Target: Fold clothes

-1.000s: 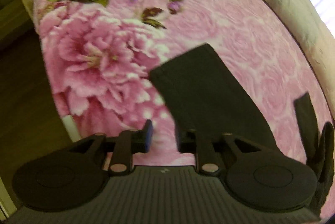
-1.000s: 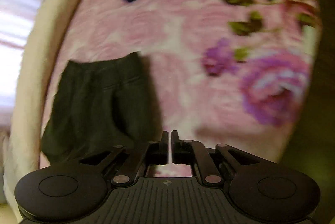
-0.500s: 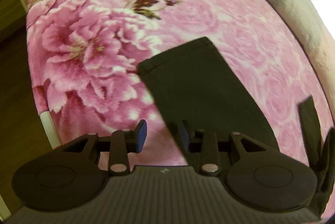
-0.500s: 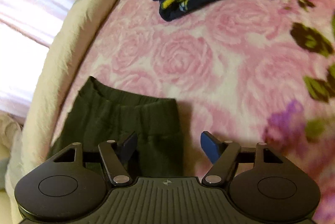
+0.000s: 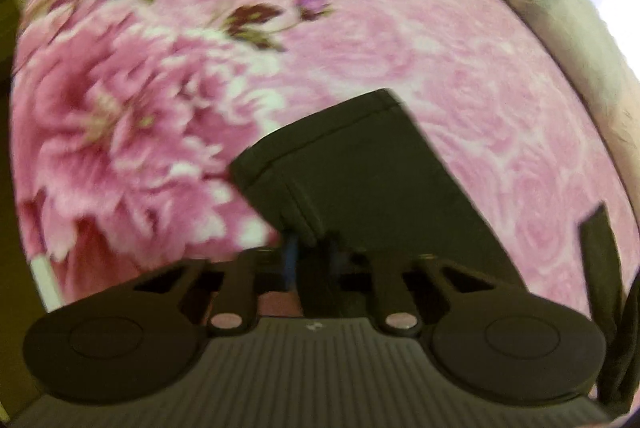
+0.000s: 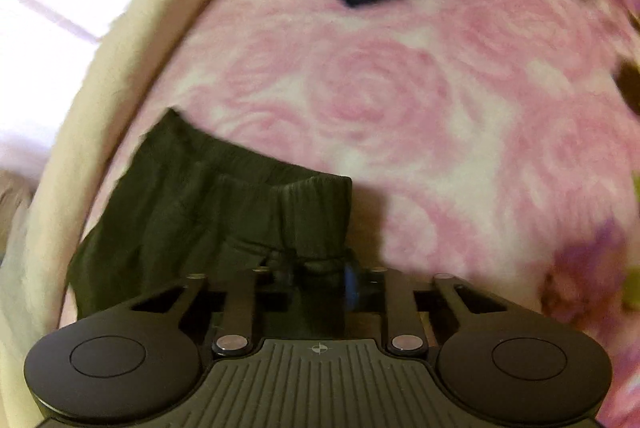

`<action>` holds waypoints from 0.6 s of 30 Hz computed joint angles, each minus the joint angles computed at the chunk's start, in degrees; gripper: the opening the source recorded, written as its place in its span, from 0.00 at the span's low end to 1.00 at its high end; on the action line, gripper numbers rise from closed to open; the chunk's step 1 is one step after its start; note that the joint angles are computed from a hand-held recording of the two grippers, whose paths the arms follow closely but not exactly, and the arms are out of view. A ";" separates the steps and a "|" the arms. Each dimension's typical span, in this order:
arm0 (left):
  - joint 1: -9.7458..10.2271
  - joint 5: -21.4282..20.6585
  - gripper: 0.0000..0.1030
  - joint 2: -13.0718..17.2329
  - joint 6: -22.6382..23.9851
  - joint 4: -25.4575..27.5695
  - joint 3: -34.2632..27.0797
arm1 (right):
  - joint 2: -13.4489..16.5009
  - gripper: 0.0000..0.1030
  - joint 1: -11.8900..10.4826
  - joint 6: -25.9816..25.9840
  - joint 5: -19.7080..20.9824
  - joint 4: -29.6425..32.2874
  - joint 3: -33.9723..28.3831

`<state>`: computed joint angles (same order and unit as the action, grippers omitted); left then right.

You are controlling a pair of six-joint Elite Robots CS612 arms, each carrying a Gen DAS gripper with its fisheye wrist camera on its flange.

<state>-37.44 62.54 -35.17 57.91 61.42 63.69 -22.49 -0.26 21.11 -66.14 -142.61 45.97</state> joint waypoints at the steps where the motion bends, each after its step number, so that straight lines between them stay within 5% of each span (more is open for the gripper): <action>1: -0.31 -1.40 0.06 -0.38 0.94 -0.01 0.28 | -1.03 0.17 0.04 -1.53 -0.87 -1.63 1.48; 4: -1.29 -4.77 0.06 -1.37 5.40 0.74 0.65 | -4.21 0.15 0.07 -5.09 -3.58 -6.57 6.21; 6: -1.88 -5.81 0.06 -1.77 7.87 1.58 0.80 | -7.49 0.15 -0.33 -2.07 -6.70 -10.18 12.05; 10: -1.88 -0.77 0.09 -1.64 9.15 2.22 1.62 | -12.04 0.16 -1.04 1.75 -12.56 -10.67 19.90; 13: -1.67 2.70 0.14 -1.51 6.91 3.29 2.19 | -11.55 0.36 -0.89 0.62 -14.43 -2.11 18.39; 15: -1.83 3.05 0.14 -1.99 4.35 3.70 2.98 | -11.21 0.56 -0.23 0.24 -17.30 -1.66 17.10; 18: -2.09 2.36 0.13 -2.62 2.94 5.27 3.23 | -11.10 0.57 0.45 -1.02 -21.15 -2.82 15.62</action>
<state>-39.53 64.90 -37.79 60.85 66.69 66.92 -33.59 0.19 20.08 -87.29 -145.43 61.59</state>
